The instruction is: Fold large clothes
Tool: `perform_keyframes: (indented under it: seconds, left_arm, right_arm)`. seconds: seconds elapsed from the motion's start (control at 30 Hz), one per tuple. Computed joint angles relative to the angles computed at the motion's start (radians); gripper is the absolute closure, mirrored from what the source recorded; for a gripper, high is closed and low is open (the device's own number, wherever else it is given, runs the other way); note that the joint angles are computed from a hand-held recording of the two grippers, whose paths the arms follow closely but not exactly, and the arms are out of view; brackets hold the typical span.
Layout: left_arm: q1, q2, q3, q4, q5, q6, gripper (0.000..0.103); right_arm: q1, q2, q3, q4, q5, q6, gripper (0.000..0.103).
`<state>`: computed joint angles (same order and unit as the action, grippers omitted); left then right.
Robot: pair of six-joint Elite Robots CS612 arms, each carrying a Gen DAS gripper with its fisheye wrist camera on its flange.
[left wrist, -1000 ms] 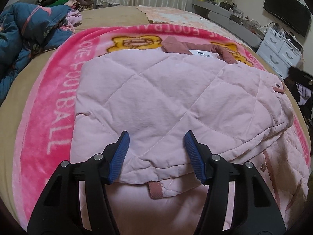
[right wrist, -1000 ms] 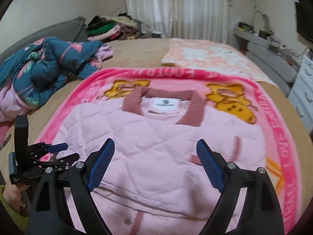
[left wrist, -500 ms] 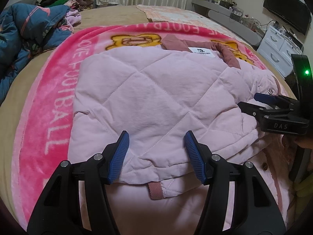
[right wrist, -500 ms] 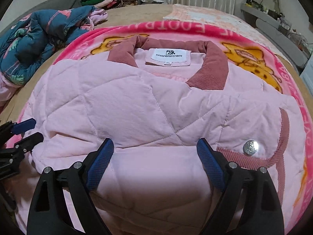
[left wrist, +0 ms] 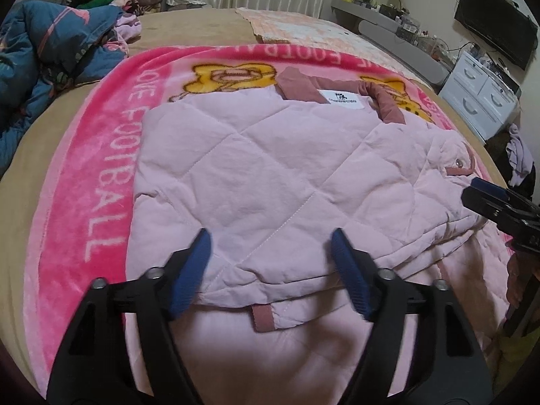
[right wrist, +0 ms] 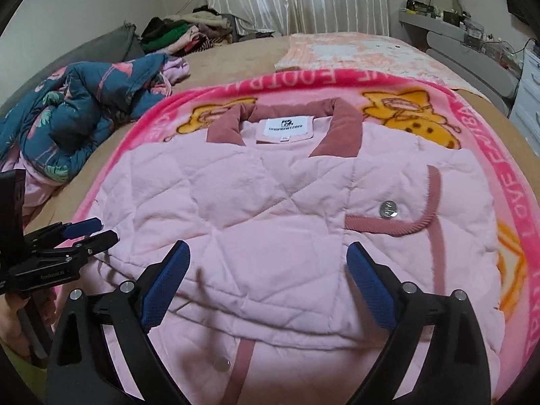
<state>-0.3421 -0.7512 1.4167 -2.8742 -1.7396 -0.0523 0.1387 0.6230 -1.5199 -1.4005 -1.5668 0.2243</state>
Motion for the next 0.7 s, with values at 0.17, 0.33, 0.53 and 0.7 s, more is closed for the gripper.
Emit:
perform_keyframes:
  seconds: [0.17,0.33,0.53,0.7]
  left_arm:
    - [0.000,-0.006,0.000,0.011,0.001,-0.006,0.020]
    - [0.008,-0.021,0.006,0.005,-0.039,-0.049,0.009]
    - [0.002,-0.054,0.031,-0.008,-0.017,-0.034,0.009]
    - [0.001,-0.075,0.050,-0.042,-0.022,-0.028,0.009]
  right_arm:
    - [-0.004,0.006,-0.030,-0.001,-0.010,0.029,0.009]
    - [-0.005,0.015,-0.063,-0.014,-0.026,0.057,0.004]
    - [-0.006,0.017,-0.097,-0.014,-0.026,0.070,0.004]
    - [-0.003,0.015,-0.117,0.002,-0.032,0.072,0.004]
